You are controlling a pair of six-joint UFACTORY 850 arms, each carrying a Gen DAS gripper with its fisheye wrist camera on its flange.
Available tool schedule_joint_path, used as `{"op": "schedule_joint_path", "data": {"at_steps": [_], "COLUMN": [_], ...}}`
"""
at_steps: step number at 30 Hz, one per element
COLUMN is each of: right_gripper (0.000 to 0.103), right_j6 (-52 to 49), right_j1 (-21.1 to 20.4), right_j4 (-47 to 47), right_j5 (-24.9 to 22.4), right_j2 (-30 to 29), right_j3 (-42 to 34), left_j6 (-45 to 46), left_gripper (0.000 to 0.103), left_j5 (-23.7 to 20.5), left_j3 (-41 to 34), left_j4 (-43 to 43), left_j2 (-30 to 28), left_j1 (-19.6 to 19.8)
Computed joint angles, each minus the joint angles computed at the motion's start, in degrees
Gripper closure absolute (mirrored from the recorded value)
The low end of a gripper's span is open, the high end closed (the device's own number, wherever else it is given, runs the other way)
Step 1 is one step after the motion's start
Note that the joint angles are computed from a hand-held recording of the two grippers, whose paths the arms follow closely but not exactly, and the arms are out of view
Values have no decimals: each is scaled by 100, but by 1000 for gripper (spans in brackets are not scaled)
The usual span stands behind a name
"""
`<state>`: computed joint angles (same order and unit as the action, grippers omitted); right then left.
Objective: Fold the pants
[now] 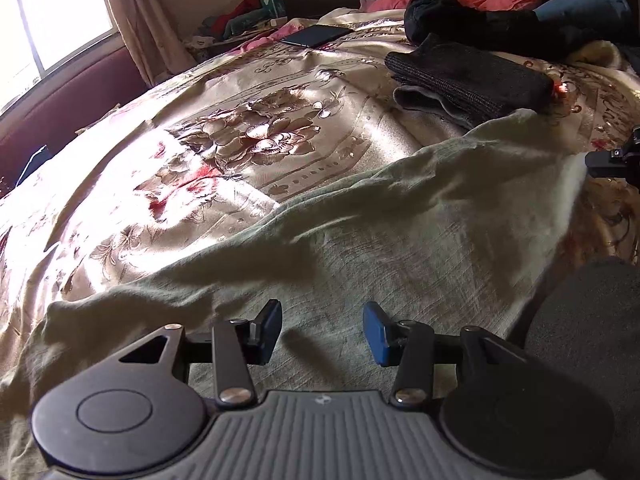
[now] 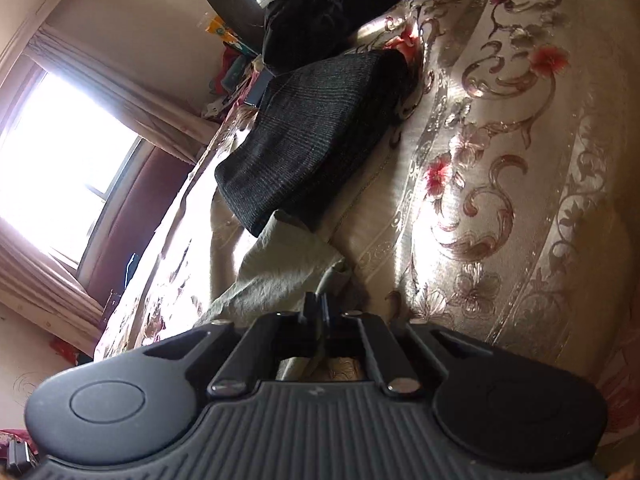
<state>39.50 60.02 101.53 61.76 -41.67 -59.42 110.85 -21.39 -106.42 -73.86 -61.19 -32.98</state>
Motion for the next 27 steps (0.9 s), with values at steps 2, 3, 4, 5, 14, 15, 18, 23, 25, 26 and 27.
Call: {"op": "schedule_joint_path", "data": {"at_steps": [2,3,4,5,14,15,18,23,25,26,27], "right_gripper": [101,101,101,101,83,66,55,58,58,62,69], "right_j6": [457,593,702,857,1899,1971,2110,2157,2116,2071,2052], "right_j1": [19,53,100,145,228,231,126,-22,-33,-54,-87], "right_j4": [-202,-195,-170,-156,-917,-943,-1190,-1331,-1289,-1258,-1235], "right_j5": [165,324,492,631,226,258,178,482,563,538,495], "right_j2": [-8,-12,-21,-37,-115,-151,-249,-452,-521,-550,-585], "right_j3": [79,85,90,102,310,274,209,14,-87,-114,-138], "left_j6": [8,88,132,175,214,219,107,64,97,92,79], "left_gripper": [46,46,46,46,46,46,46,46,46,46,46], "left_j5": [27,28,21,8,-28,-27,-54,-64,-66,-86,-110], "left_j3": [29,73,98,125,168,172,123,110,126,122,112], "left_j4": [-30,-111,-150,-175,-187,-182,-84,-126,-176,-183,-183], "left_j2": [19,49,68,86,94,97,64,56,65,63,56], "left_j1": [-4,-1,4,12,30,33,44,57,67,76,85]}}
